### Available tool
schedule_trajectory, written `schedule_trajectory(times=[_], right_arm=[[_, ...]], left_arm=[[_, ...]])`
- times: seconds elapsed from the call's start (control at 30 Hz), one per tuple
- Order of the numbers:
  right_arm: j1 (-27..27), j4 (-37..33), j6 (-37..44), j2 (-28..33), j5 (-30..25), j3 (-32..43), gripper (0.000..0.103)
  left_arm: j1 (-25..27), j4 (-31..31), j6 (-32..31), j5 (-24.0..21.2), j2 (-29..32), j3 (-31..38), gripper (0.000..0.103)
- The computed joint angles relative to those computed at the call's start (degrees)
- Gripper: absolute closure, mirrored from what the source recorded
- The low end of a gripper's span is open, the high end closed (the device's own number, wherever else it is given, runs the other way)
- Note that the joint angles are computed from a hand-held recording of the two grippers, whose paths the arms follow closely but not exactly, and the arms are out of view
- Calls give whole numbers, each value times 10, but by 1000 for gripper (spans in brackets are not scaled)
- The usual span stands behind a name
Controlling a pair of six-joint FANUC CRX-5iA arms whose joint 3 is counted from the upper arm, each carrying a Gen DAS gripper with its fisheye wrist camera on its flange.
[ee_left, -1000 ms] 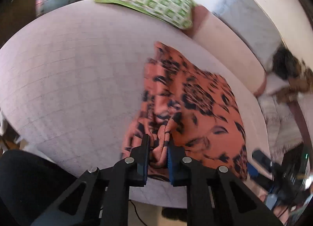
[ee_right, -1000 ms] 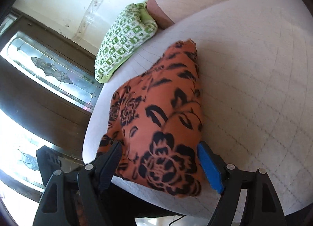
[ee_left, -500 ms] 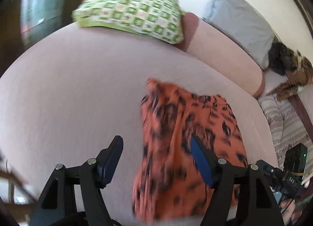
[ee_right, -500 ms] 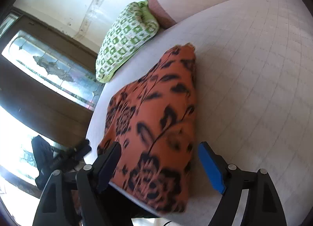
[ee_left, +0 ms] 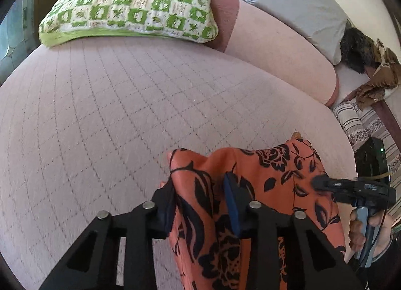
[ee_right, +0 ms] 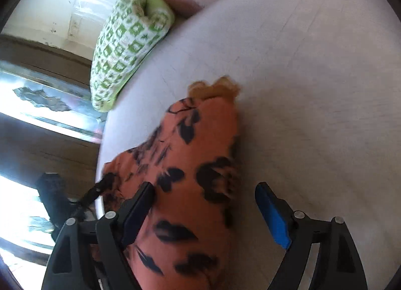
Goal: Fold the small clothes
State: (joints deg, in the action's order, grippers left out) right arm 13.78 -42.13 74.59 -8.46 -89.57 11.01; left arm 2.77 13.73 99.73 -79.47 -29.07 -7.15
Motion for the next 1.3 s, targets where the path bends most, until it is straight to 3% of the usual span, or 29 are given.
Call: schedule_trajectory(times=[0.03, 0.07, 0.13, 0.2, 0.3, 0.33, 0.47, 0.6, 0.73, 0.87, 0.9, 0.93, 0.97, 1.07, 1.13, 1.2, 1.27, 1.3], right_arm=[[2, 5, -4, -10, 14, -4, 66], [-1, 6, -7, -25, 25, -10, 70], [7, 33, -17, -59, 56, -31, 71], [34, 80, -44, -64, 66, -58, 71], [-11, 22, -67, -72, 73, -78, 39], [-17, 16, -63, -81, 80, -77, 21], [6, 58, -44, -105, 76, -61, 19], [16, 63, -46, -135, 40, -60, 19], [-17, 13, -54, -185, -14, -99, 19], [-47, -38, -57, -200, -47, -138, 19], [-73, -64, -43, -203, -58, -141, 22], [-78, -74, -32, -203, -65, -142, 53], [-66, -62, -50, -204, -67, -141, 68], [-60, -52, -56, -225, -60, -132, 74], [-62, -52, -56, -217, -76, -152, 73], [-133, -115, -56, -212, -96, -173, 65], [-166, -144, -41, -213, -107, -153, 26], [-172, -146, -29, -215, -103, -144, 20]], left_arm=[[-9, -3, -1, 11, 4, -2, 75], [-7, 6, -21, 22, 0, -6, 77], [-3, 28, -54, 46, -10, -26, 77], [-4, 23, -46, 40, 5, -39, 77], [18, 41, -49, 44, -5, -59, 75], [25, 47, -50, 44, -10, -58, 71], [43, 45, -51, 23, -34, -38, 54], [47, 49, -37, -32, -77, -23, 49], [8, 47, 11, -74, -122, -36, 46], [-52, 31, 85, -80, -130, -69, 46], [-77, 13, 107, -77, -125, -71, 46], [-112, -23, 134, -76, -116, -65, 45], [-127, -37, 149, -75, -115, -62, 45], [-160, -71, 165, -81, -113, -44, 47], [-148, -57, 162, -81, -125, -62, 45], [-150, -58, 164, -83, -122, -56, 45], [-140, -48, 162, -86, -125, -47, 46], [-139, -45, 160, -80, -126, -39, 46]])
